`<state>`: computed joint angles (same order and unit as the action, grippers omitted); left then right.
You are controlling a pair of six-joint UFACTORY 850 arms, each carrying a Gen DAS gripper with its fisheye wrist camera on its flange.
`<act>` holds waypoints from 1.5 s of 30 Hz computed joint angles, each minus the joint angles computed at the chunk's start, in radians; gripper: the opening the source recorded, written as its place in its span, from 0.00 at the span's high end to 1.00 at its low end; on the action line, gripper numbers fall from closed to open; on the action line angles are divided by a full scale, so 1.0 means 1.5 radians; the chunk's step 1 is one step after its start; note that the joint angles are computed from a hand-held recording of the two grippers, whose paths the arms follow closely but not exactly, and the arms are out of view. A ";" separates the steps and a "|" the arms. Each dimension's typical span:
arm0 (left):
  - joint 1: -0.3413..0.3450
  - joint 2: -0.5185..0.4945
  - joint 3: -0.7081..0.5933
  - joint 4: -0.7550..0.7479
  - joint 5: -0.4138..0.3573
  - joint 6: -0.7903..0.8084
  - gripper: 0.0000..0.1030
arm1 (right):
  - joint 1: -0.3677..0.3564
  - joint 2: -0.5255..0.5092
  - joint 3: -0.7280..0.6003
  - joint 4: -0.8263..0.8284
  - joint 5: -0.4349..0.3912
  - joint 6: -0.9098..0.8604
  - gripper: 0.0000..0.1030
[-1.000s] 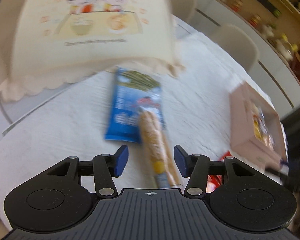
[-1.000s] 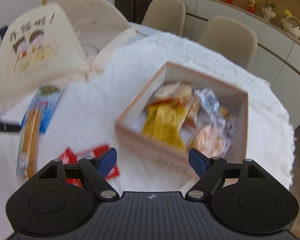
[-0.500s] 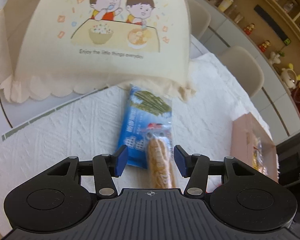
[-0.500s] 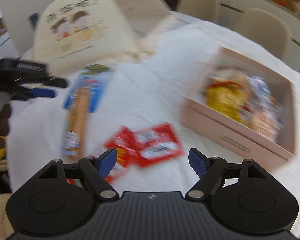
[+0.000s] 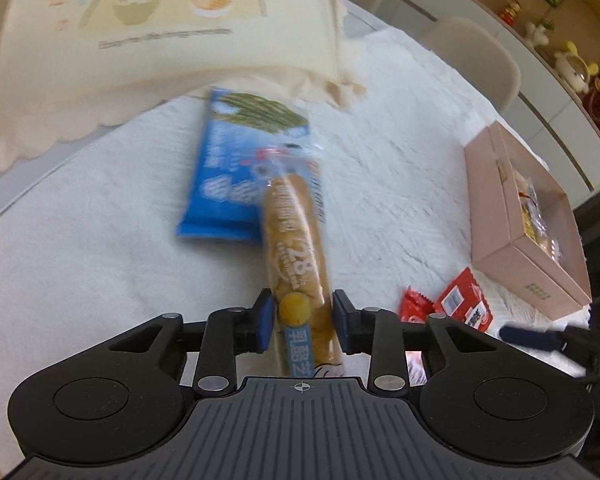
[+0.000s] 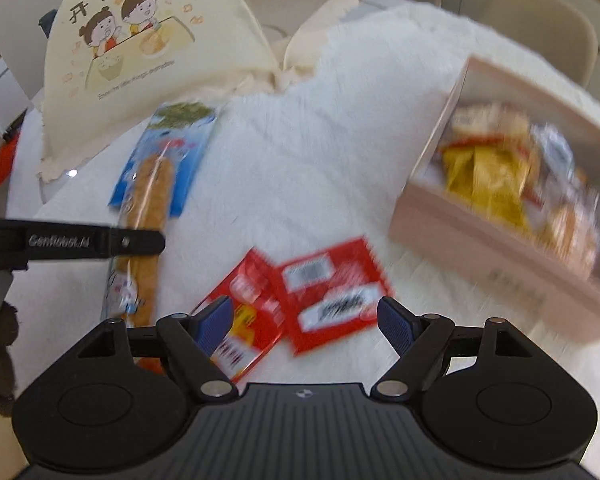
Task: Organize snacks
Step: 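Grasp the clear-wrapped wafer roll with the left gripper while the right gripper grasps the blue seaweed pack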
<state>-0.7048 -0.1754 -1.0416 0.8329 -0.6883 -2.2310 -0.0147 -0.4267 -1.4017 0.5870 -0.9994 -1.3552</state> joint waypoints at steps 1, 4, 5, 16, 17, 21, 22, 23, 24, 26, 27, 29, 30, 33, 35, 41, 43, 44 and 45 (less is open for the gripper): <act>-0.009 0.009 0.010 0.000 -0.007 -0.019 0.67 | -0.001 0.005 0.009 -0.002 -0.013 0.000 0.23; -0.038 0.041 0.043 -0.010 -0.018 -0.073 0.67 | 0.009 0.029 0.050 -0.003 -0.010 -0.009 0.23; -0.048 0.049 0.052 -0.015 -0.020 -0.087 0.67 | 0.016 0.037 0.064 -0.006 0.003 -0.010 0.23; -0.114 0.072 0.085 0.020 -0.004 -0.218 0.67 | 0.028 0.103 0.156 -0.001 0.083 -0.125 0.45; -0.115 0.066 0.078 0.022 -0.002 -0.216 0.67 | 0.019 0.100 0.148 -0.007 0.070 -0.126 0.47; -0.108 0.047 0.056 0.032 0.027 -0.188 0.67 | -0.021 0.084 0.119 -0.033 0.036 -0.113 0.49; -0.106 0.042 0.049 0.034 0.035 -0.177 0.67 | -0.032 0.078 0.110 -0.036 0.029 -0.110 0.49; -0.103 0.036 0.042 0.035 0.043 -0.165 0.67 | -0.041 0.073 0.102 -0.038 0.024 -0.107 0.49; -0.100 0.028 0.033 0.035 0.050 -0.149 0.67 | -0.050 0.068 0.094 -0.040 0.019 -0.102 0.49; -0.094 0.015 0.018 0.032 0.068 -0.119 0.67 | -0.066 0.057 0.079 -0.042 0.011 -0.097 0.48; -0.091 0.006 0.008 0.026 0.076 -0.100 0.67 | -0.073 0.053 0.073 -0.040 0.003 -0.103 0.48; -0.084 -0.008 -0.008 0.002 0.080 -0.056 0.67 | -0.087 0.048 0.066 -0.027 -0.008 -0.123 0.46; -0.082 -0.016 -0.017 -0.021 0.072 -0.028 0.67 | -0.091 0.048 0.067 -0.014 -0.004 -0.135 0.43; -0.078 -0.022 -0.025 -0.039 0.050 -0.008 0.67 | -0.098 0.057 0.074 0.035 0.032 -0.168 0.34; -0.078 -0.016 -0.020 -0.030 0.042 -0.017 0.67 | -0.097 0.063 0.080 0.068 0.062 -0.190 0.31; -0.095 0.017 0.009 -0.008 -0.041 -0.076 0.67 | -0.036 0.058 0.058 0.113 0.079 -0.194 0.30; -0.102 0.033 0.022 -0.021 -0.083 -0.086 0.67 | -0.001 0.056 0.048 0.128 0.061 -0.182 0.25; -0.105 0.042 0.032 -0.026 -0.097 -0.099 0.67 | 0.021 0.051 0.037 0.119 0.049 -0.151 0.24; -0.108 0.053 0.046 -0.025 -0.104 -0.125 0.67 | 0.046 0.040 0.020 0.099 0.031 -0.102 0.24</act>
